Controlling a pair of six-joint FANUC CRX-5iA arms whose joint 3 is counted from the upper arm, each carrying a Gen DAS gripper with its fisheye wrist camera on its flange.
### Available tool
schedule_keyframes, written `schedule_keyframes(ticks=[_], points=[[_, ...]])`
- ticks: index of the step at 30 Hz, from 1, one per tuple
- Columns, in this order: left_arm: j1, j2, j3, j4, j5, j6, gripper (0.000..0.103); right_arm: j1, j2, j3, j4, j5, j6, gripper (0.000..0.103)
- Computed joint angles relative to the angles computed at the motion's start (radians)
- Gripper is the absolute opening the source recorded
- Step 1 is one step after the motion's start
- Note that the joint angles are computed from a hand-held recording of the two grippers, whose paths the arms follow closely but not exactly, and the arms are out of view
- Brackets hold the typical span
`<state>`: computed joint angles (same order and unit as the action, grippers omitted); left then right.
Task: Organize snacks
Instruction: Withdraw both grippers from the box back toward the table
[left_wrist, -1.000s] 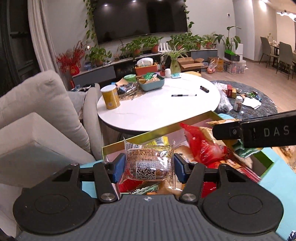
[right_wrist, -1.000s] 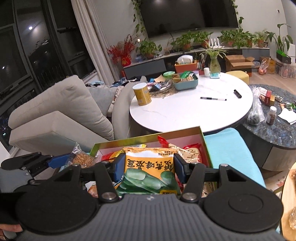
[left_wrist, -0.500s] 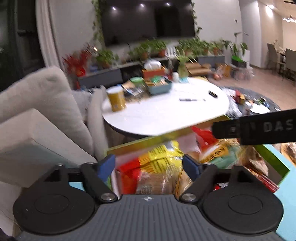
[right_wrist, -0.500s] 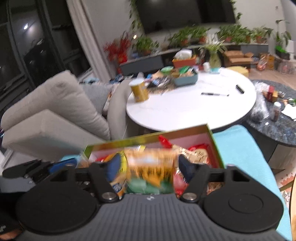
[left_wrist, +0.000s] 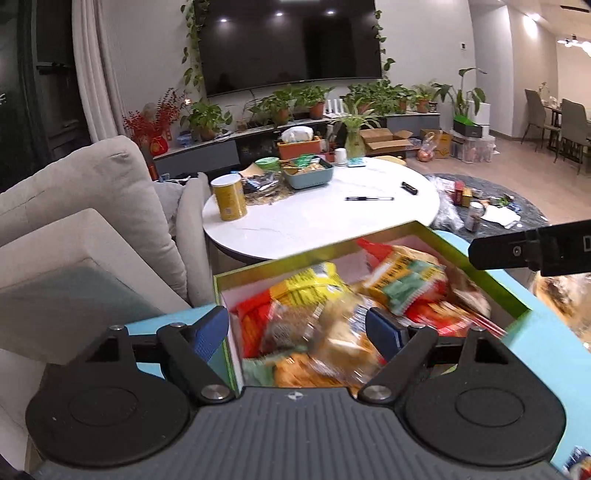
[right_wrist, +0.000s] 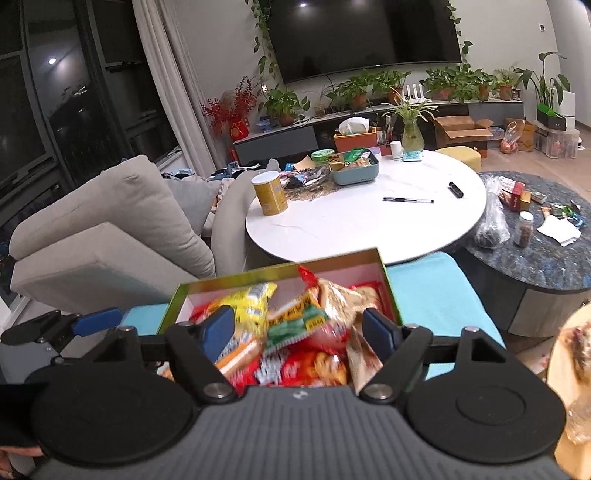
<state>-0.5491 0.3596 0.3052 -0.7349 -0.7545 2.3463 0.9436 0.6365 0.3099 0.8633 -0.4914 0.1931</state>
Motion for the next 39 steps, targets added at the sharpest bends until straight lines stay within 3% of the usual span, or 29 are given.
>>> schedule_keyframes(ticks=[7, 23, 30, 33, 39], points=[[-0.057, -0.052, -0.057, -0.009, -0.031, 0.029, 0.08, 0.022, -0.087, -0.11, -0.037, 0.017, -0.025, 0.082], [-0.184, -0.151, -0.206, 0.033, -0.087, 0.121, 0.08, 0.086, -0.279, -0.394, 0.068, 0.005, -0.172, 0.083], [-0.239, -0.135, -0.222, 0.101, -0.116, 0.142, 0.08, 0.123, -0.317, -0.478, 0.071, -0.053, -0.192, 0.083], [-0.265, -0.114, -0.207, 0.121, -0.136, 0.206, 0.08, 0.127, -0.344, -0.528, 0.089, -0.052, -0.237, 0.083], [-0.274, -0.042, -0.143, 0.24, -0.167, 0.194, 0.078, 0.129, -0.388, -0.611, 0.166, -0.059, -0.299, 0.083]])
